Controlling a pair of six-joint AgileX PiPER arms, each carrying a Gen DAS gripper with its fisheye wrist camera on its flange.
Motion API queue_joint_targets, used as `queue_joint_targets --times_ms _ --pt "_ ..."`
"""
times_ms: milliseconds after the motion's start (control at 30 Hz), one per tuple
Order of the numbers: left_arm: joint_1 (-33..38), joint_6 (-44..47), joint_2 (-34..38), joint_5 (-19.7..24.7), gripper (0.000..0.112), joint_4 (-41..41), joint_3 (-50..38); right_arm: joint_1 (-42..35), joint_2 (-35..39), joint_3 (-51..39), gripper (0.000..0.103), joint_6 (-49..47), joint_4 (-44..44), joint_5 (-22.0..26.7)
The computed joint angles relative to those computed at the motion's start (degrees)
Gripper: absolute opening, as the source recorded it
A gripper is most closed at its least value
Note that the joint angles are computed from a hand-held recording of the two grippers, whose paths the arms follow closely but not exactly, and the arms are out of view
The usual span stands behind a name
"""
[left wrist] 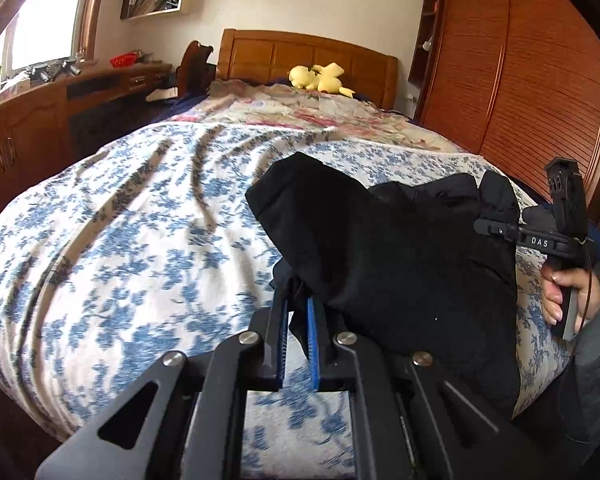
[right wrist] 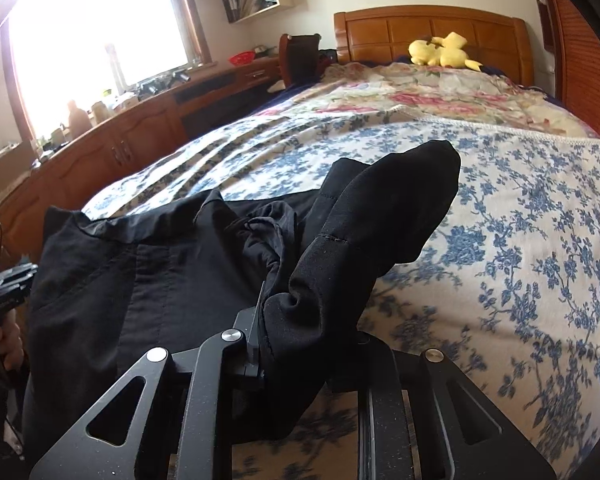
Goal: Fold large clothes
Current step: 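Lift the folded coat with both grippers and carry it toward the cabinet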
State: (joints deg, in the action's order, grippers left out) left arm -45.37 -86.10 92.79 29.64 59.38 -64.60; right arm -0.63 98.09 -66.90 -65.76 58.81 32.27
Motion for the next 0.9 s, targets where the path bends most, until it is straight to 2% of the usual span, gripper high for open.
queue_joint_targets --times_ms 67,133,300,400,533,700,900 --pt "0.7 -2.6 -2.2 -0.9 0.006 2.5 3.0 2.6 -1.0 1.2 0.017 2.1 -1.3 -2.2" --pt "2.4 -4.2 -5.3 -2.9 0.006 3.8 6.6 6.1 -0.9 0.0 0.017 8.4 -6.7 -4.0" --pt "5.9 -7.1 -13.3 -4.5 0.006 7.2 14.6 13.9 2.7 -7.9 0.017 24.2 -21.5 -3.8" --pt "9.8 -8.5 -18.8 -7.2 0.006 7.9 20.7 20.1 5.3 -12.5 0.017 35.2 -32.6 -4.1" --pt "15.3 -7.1 -24.8 -11.6 0.006 7.1 27.2 25.0 8.8 -17.6 0.017 43.1 -39.0 -3.2" --pt "19.2 -1.6 -32.5 -11.9 0.006 2.4 33.1 30.5 14.2 -27.8 0.017 49.9 -45.6 1.4" --pt "25.6 5.0 -39.1 -12.6 0.006 -3.0 37.9 35.4 24.9 -46.2 0.017 52.8 -49.6 10.5"
